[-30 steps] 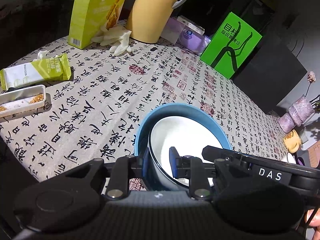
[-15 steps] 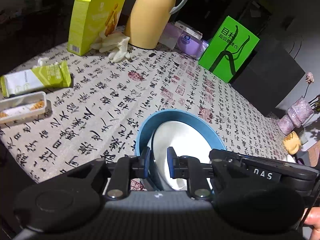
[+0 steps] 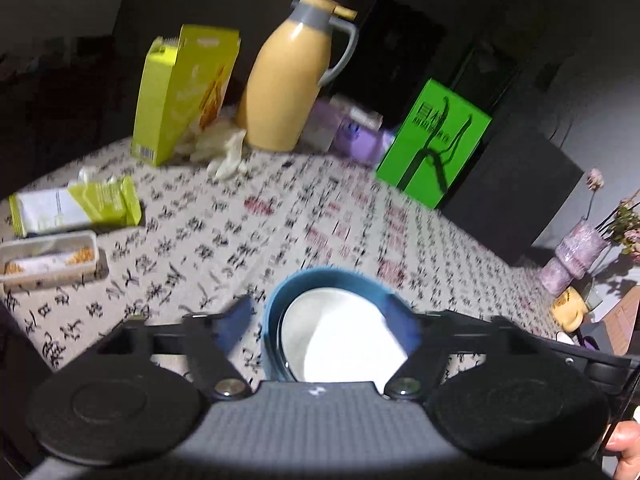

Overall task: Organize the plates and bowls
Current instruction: 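Withdraw both open grippers toward the remaining white bowl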

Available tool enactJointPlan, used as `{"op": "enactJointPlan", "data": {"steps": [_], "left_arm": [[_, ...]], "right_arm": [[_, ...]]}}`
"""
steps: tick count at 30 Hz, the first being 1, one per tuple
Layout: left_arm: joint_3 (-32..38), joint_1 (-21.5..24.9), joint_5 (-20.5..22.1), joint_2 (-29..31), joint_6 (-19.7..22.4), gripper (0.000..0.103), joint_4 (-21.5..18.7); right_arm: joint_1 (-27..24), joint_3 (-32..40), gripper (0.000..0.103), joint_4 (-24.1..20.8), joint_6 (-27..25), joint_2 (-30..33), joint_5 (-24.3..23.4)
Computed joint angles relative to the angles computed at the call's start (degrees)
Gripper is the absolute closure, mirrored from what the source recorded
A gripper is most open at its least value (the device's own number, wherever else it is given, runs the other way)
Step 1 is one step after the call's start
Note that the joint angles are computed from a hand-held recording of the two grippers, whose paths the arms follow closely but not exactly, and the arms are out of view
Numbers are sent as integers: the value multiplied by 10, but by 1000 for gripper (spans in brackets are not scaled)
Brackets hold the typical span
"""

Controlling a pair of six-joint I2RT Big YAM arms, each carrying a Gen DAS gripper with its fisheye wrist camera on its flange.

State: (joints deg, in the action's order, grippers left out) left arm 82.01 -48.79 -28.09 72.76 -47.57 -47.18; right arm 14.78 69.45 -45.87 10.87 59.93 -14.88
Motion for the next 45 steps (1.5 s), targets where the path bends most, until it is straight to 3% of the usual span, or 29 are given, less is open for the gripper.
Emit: {"op": "enactJointPlan", "data": {"steps": [1, 3, 7, 10, 22, 34, 45], "left_arm": [[-5, -5, -11, -3, 7, 13, 11], [-15, -14, -30, -10, 21, 0, 36], [-18, -40, -102, -10, 42, 0, 59], [-13, -51, -123, -5, 58, 0, 64], [-2, -75, -134, 15, 78, 0, 83], [22, -99, -116, 53, 114, 0, 122], [81, -116, -87, 115, 136, 0, 125]], "right_arm": [[-4, -9, 14, 11, 1, -8, 1], [-14, -29, 1, 36, 4, -25, 1], [-29, -57, 0, 61, 9, -55, 9], [-43, -76, 0, 72, 12, -75, 4], [-118, -126, 0, 110, 17, -137, -24], [-267, -167, 0, 120, 18, -189, -90], [-396, -189, 0, 114, 2, -197, -161]]}}
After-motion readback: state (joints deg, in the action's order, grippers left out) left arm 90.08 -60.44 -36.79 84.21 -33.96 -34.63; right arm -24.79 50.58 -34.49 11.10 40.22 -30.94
